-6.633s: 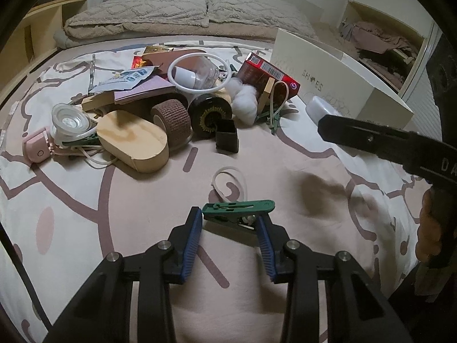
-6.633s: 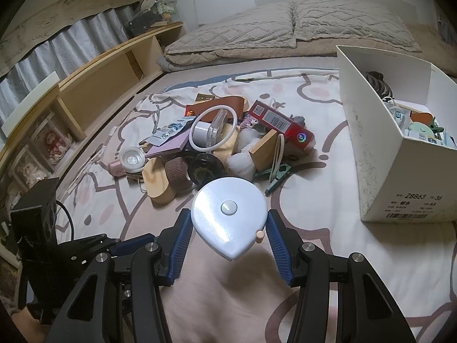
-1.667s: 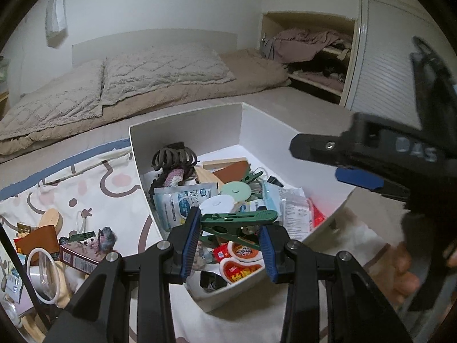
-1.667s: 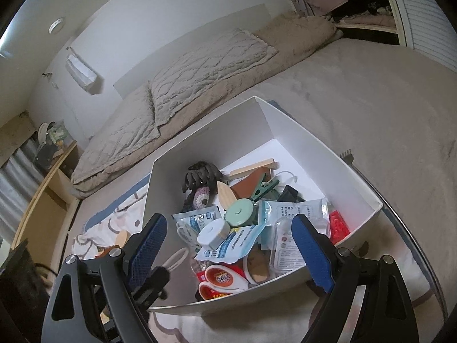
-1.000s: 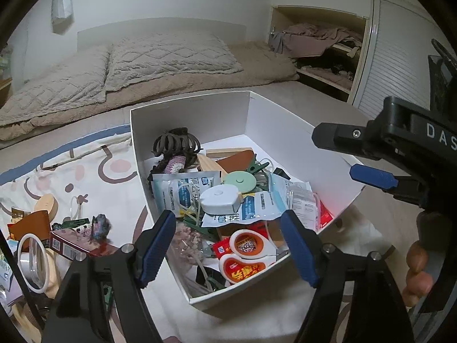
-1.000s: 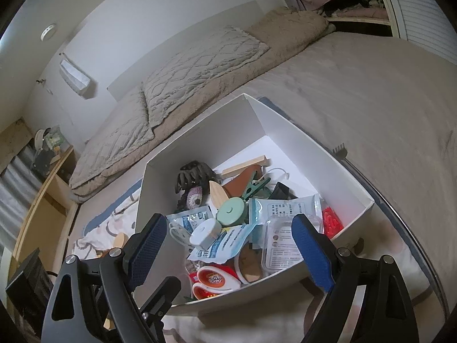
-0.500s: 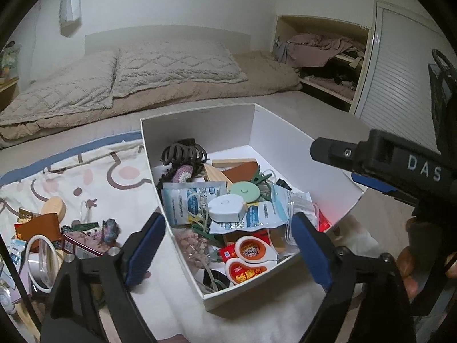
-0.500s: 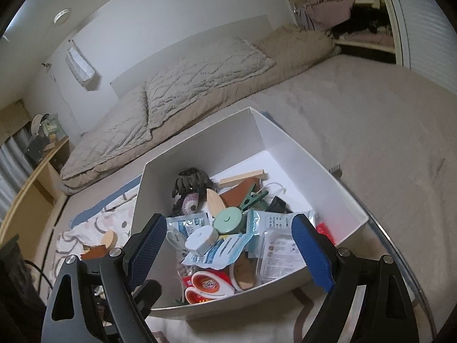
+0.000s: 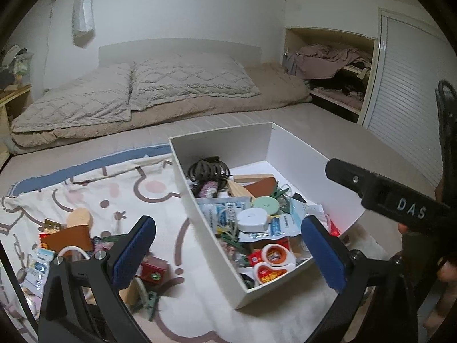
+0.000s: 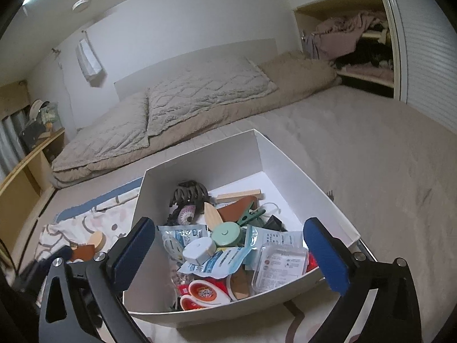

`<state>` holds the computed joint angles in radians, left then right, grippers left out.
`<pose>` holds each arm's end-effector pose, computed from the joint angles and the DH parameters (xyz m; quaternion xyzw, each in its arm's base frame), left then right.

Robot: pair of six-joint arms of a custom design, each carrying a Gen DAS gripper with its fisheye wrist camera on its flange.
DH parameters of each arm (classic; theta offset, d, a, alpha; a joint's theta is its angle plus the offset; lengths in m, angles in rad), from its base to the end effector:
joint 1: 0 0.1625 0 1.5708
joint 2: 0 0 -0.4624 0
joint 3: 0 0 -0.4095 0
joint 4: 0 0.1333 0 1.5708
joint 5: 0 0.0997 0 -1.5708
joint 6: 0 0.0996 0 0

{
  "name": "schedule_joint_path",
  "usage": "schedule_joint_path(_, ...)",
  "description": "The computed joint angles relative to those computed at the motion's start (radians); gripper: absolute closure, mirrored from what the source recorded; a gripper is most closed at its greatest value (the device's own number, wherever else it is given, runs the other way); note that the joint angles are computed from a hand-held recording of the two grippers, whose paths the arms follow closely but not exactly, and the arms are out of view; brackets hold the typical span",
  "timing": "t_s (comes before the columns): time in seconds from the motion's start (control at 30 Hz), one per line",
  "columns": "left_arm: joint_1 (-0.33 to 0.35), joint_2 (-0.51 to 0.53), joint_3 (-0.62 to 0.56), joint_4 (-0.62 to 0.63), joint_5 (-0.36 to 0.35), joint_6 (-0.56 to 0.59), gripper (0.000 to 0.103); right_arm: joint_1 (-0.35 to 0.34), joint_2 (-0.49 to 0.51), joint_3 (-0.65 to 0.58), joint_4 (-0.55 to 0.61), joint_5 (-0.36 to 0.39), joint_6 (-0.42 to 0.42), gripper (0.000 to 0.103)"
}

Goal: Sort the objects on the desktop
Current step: 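Move both open grippers away from the shoe box back toward the pile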

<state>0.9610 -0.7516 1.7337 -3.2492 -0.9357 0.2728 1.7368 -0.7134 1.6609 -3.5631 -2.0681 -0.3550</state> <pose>-0.2392 -0.6784 0.1401 0.2851 0.8530 -0.3687 0.2350 0.2027 -0.6904 0.1749 0.0977 -0.8433 0.4613 0.2580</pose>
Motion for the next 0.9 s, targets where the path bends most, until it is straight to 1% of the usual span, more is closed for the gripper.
schedule_joint_path(0.23, 0.015, -0.05, 0.036, -0.035, -0.008, -0.008, 0.001, 0.014, 0.029, -0.011, -0.039, -0.015, -0.059, 0.0)
schedule_joint_path(0.33, 0.021, -0.072, 0.057, -0.07, -0.001, 0.0, 0.0, 0.022, 0.047, -0.016, -0.084, -0.024, -0.088, 0.0)
schedule_joint_path(0.57, 0.041, -0.127, 0.099, -0.118, 0.013, 0.001, 0.0, 0.026, 0.045, -0.002, -0.092, 0.027, -0.063, 0.0)
schedule_joint_path(0.7, 0.051, -0.158, 0.121, -0.135, 0.033, 0.0, 0.0, 0.029, 0.051, -0.003, -0.081, 0.031, -0.071, 0.0)
schedule_joint_path(0.8, 0.055, -0.176, 0.135, -0.158, 0.054, 0.024, 0.0, 0.034, 0.06, -0.004, -0.076, 0.031, -0.081, 0.0)
schedule_joint_path(0.9, 0.061, -0.199, 0.153, -0.174, 0.055, 0.036, 0.0, 0.041, 0.066, -0.003, -0.072, 0.032, -0.096, 0.0)
